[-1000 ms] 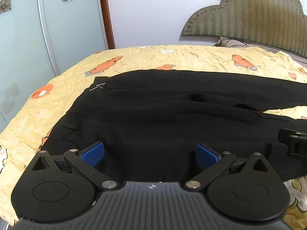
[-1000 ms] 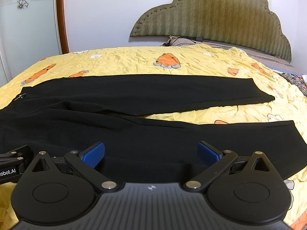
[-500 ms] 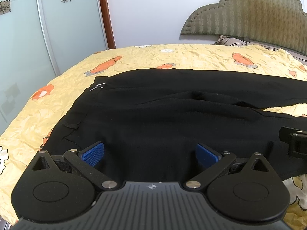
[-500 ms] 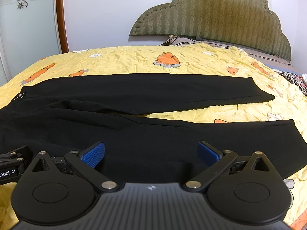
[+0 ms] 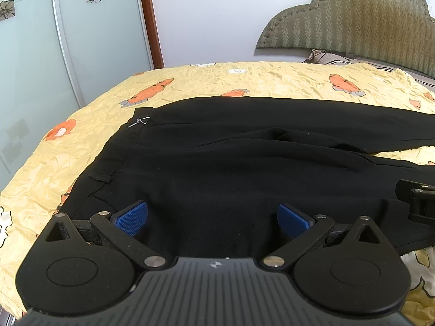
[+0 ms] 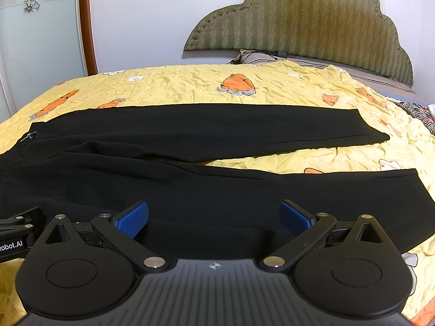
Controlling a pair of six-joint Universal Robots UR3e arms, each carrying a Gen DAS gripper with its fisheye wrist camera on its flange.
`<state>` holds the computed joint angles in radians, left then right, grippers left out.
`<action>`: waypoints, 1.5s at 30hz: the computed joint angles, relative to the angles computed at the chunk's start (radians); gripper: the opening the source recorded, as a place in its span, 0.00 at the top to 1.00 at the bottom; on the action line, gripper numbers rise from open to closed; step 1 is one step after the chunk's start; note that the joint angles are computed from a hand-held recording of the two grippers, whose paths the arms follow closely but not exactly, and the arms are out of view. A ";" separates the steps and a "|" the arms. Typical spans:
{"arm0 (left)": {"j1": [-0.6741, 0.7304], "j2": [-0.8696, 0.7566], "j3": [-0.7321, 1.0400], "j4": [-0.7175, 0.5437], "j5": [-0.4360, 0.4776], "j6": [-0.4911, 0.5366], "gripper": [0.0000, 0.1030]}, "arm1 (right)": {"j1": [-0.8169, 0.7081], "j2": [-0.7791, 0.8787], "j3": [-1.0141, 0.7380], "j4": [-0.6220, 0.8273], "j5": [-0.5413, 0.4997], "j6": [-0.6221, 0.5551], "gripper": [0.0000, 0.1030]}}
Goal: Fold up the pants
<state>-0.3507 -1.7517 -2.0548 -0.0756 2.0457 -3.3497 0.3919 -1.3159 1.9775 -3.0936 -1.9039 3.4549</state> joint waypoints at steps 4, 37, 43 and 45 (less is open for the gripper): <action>0.000 0.000 0.000 0.000 0.000 0.000 0.01 | 0.000 0.001 0.000 0.000 -0.001 0.001 0.00; 0.003 -0.005 0.001 0.007 0.005 0.007 0.00 | 0.005 0.016 -0.007 -0.007 -0.008 0.007 0.00; 0.005 -0.007 0.008 0.005 0.006 0.010 0.00 | 0.011 0.026 -0.026 0.005 -0.013 0.007 0.00; 0.005 -0.008 0.010 0.002 0.006 0.011 0.00 | 0.011 0.029 -0.033 0.011 -0.011 0.006 0.00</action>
<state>-0.3453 -1.7597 -2.0446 -0.0736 2.0517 -3.3384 0.4027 -1.2872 1.9444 -3.0828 -1.9151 3.4608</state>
